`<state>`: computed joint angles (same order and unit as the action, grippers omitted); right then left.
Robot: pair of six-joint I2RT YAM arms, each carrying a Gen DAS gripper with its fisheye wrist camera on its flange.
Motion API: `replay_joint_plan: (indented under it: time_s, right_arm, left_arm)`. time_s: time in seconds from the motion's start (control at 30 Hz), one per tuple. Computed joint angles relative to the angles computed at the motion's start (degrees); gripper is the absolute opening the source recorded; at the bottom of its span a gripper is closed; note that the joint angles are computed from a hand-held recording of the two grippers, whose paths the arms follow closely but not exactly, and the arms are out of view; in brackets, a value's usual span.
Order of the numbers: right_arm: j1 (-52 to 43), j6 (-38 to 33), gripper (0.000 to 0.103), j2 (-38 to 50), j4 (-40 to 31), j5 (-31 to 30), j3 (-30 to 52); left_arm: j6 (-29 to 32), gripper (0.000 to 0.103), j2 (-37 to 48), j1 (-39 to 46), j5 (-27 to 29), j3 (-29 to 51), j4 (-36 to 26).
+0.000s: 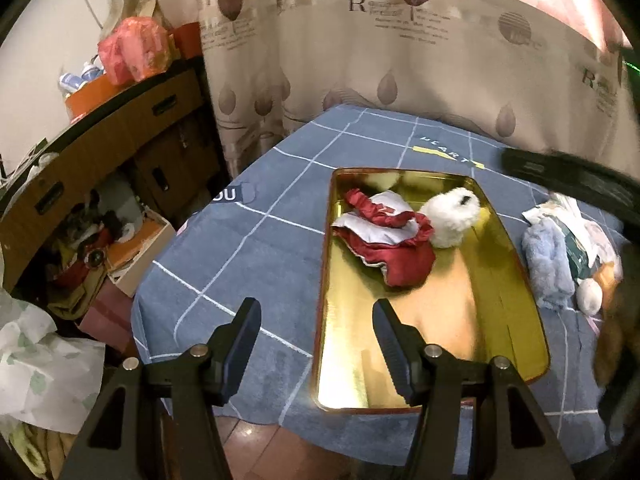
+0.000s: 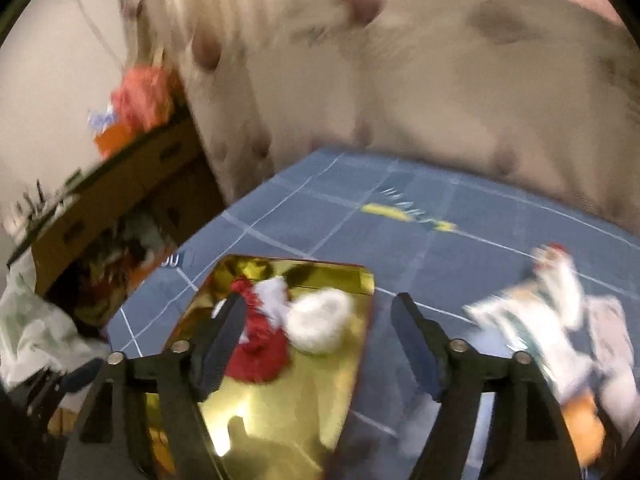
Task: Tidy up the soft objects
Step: 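Place the white fluffy pouf in the tray with the right gripper while the left gripper withdraws, then grasp the light-blue towel with the left gripper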
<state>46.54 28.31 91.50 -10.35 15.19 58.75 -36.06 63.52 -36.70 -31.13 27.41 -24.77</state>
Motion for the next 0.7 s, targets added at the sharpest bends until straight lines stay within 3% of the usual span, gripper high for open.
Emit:
replay_joint_plan:
  time_s: [0.1,0.23,0.3,0.37,0.5,0.57,0.7]
  right_arm:
    - [2.17,4.43,0.084,-14.8,-2.62,11.04,-13.67]
    - [3.52,12.01,0.099,-34.92,-21.8,28.09,-26.61]
    - [-1.48,12.19,0.099,-42.27,-31.02,29.71,-30.28]
    - [-13.31,3.68,0.099,-51.98,-33.93,27.51,-35.22]
    - [-37.93,-16.31,0.099,-60.83,-27.94,17.51,-41.38]
    - [-49.04,-20.95,0.099,-61.54,-25.13,7.37,-41.53]
    - [-54.59,-22.5,0.099,-61.68,-23.58,0.54,-41.57]
  left_arm:
    - [-0.18,0.059,-0.13,-3.5,-1.39,0.46,-0.54]
    - [0.14,0.059,-0.9,-10.06,-4.37,2.16,-1.8]
    - [0.91,0.06,-2.15,-12.45,-2.47,3.07,-1.66]
    - [1.39,0.062,-2.63,-15.4,-0.62,4.56,-1.24]
    - [3.77,0.069,3.48,-17.49,5.8,10.57,1.87]
    - [4.81,0.07,8.79,-15.98,11.58,15.11,2.75]
    - [5.92,0.07,21.8,-13.92,18.56,25.74,2.85]
